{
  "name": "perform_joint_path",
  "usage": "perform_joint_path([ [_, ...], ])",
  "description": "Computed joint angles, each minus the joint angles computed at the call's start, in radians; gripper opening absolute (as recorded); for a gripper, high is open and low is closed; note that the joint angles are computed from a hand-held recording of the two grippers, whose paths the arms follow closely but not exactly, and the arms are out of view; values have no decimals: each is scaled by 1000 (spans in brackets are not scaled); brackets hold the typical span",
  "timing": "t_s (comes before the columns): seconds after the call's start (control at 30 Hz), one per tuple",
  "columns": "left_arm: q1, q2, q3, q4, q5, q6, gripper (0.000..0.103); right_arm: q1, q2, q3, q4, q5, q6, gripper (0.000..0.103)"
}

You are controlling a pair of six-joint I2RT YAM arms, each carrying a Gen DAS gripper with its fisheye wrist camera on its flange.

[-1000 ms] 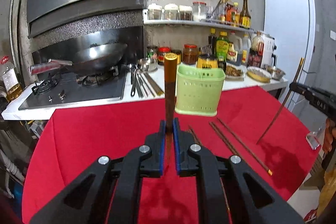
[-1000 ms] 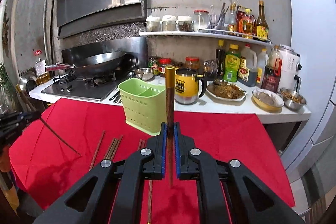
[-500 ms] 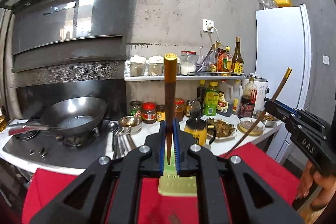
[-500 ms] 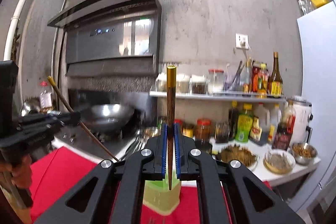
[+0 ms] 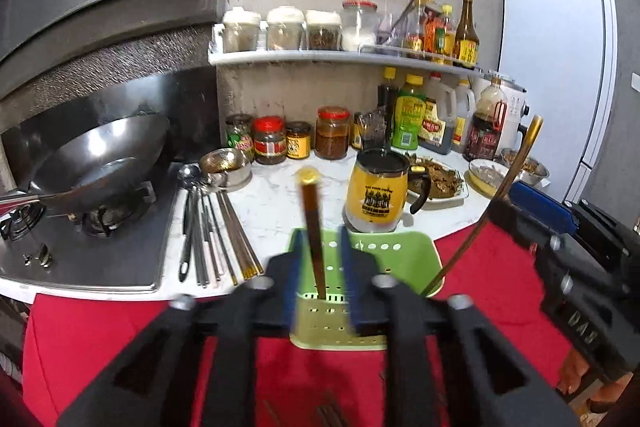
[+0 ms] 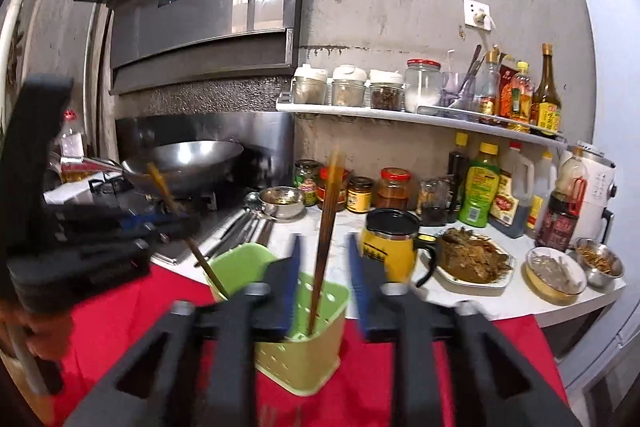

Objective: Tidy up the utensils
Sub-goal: 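Lower both chopsticks into the green holder and open both tools, then move both open tools back over the remaining chopsticks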

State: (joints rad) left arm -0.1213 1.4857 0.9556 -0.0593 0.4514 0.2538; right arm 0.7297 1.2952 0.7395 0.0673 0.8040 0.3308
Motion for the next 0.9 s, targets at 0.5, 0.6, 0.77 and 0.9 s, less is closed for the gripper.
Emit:
perform_joint_path([
  [0.5,454,-521,-392,-238,170,298,52,596,-19,26,-957,233,1011,55],
  [0.6,556,-556,-493,-291,187,434,52,714,97,36,-1051,190,1229,55],
  [0.77,698,-521,-621,-310,197,607,52,837,229,28,-1065,108,1449,55],
  [0.9,771,-401,-657,-305,189,718,52,891,306,14,-1026,53,1558,56],
])
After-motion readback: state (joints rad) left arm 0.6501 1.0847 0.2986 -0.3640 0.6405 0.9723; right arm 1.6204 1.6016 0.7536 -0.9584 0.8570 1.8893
